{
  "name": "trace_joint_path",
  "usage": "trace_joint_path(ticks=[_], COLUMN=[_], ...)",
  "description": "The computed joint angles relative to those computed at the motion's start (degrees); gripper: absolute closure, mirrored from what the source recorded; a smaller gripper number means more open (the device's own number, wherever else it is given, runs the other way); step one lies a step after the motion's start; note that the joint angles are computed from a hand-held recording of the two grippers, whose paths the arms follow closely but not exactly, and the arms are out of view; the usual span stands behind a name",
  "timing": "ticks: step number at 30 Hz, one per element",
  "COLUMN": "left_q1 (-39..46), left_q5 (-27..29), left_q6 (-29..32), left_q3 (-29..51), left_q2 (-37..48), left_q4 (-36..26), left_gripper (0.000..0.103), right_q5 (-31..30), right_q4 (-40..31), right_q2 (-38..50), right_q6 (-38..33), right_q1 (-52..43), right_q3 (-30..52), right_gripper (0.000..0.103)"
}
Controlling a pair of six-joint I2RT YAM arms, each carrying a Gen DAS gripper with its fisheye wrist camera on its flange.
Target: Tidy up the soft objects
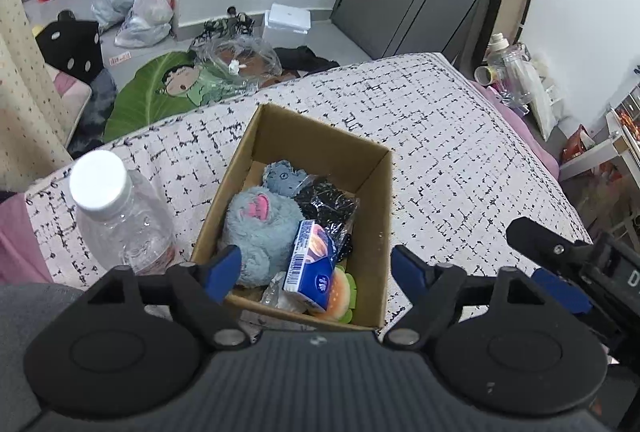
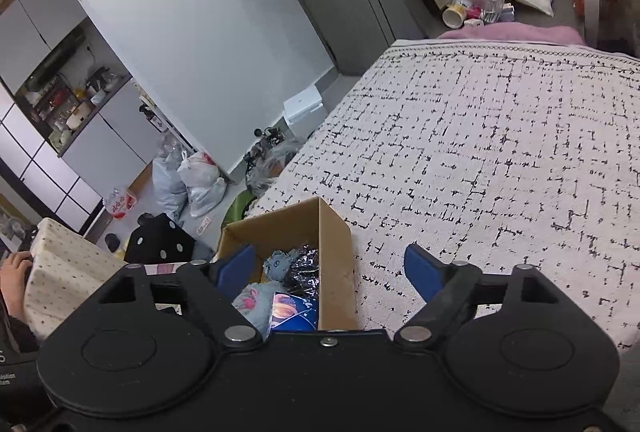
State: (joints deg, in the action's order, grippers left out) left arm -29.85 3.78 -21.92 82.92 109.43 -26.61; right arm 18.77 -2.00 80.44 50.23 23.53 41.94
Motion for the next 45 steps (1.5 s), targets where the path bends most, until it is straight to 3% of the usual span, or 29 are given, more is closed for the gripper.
trace_joint_path(ticks=[11,26,41,45], left_q1=[-3.54,-8.03,-10.66,-11.34], left_q5=[-3.13,-7.28,-9.66,-10.24], left_q6=[2.24,3.60,4.97,5.57], left_q3=[-0.99,-5.43,-10.24,-10.95], left_q2=[-5.06,-12.83,-19.50,-20.86], left_q4=[-3.55,-5.21,-5.54,-5.57], left_gripper=[0.006,0.003,0.002,0.002], right_q5=[1.73,5.19,9.06,13.05], right_q4=[-7.24,-21.59,-32.73,-36.06], right_q2=[-9.40,-20.32,-24.33,-25.76], right_q6=[-0.30,0.13,2.44,3.47], right_q1=[1.32,5.24,11.62,14.92], right_q3=[-2.68,-3.72,-1.44,-0.59], right_gripper=[0.000,0.000,0.000,0.000])
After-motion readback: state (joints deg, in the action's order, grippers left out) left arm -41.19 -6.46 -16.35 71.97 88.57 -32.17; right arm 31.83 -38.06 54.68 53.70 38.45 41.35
